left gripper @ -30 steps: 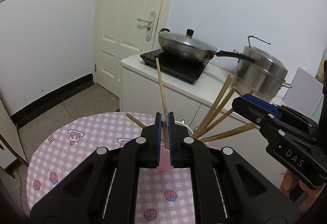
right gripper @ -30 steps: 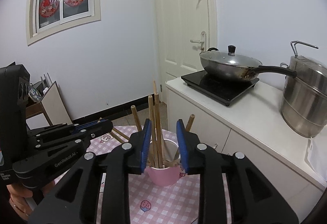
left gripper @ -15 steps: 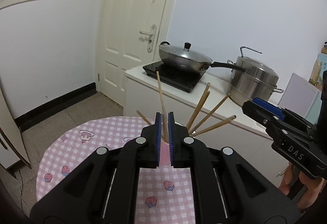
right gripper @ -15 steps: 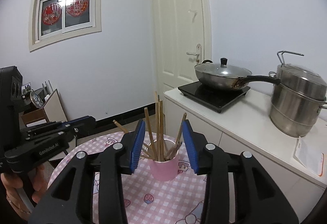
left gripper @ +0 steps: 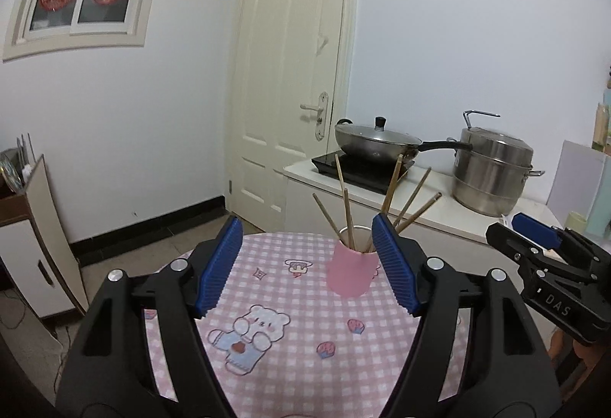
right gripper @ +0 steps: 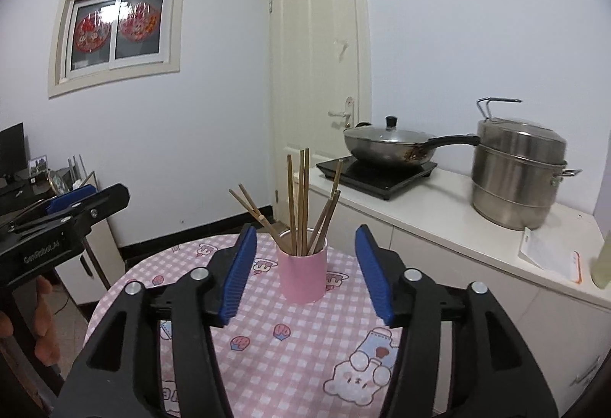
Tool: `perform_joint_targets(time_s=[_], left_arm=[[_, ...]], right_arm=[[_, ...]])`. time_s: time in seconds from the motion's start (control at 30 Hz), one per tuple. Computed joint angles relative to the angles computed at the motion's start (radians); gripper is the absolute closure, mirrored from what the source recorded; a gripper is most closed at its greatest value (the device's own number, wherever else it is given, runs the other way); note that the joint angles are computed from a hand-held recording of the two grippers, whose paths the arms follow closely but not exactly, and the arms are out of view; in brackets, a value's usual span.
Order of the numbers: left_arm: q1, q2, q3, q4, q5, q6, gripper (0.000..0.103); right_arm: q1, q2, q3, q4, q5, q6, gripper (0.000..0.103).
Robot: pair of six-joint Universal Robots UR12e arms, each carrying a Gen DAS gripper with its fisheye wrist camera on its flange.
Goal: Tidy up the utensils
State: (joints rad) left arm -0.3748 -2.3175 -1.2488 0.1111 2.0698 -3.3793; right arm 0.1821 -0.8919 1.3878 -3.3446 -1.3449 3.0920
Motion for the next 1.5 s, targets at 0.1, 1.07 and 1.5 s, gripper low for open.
perform_joint_targets(time_s=[0.1, 1.07, 1.5], left_arm=[[-0.013, 0.012, -0.028, 0.035, 0.036, 0.035, 0.032], [-0.072, 0.058, -0.133, 0.265, 0.256, 0.158, 0.010], [-0.080, 0.056, -0.137, 0.301, 0.282, 0.204, 0.008]], right_arm=[[0.006, -0.012, 0.032, -0.045, -0.018, 0.004, 0.044], [0.025, -0.075, 0.174, -0.257, -0.054, 0.056, 0.022], [0.032, -0.078, 0.183, -0.284, -0.048, 0.032, 0.011]])
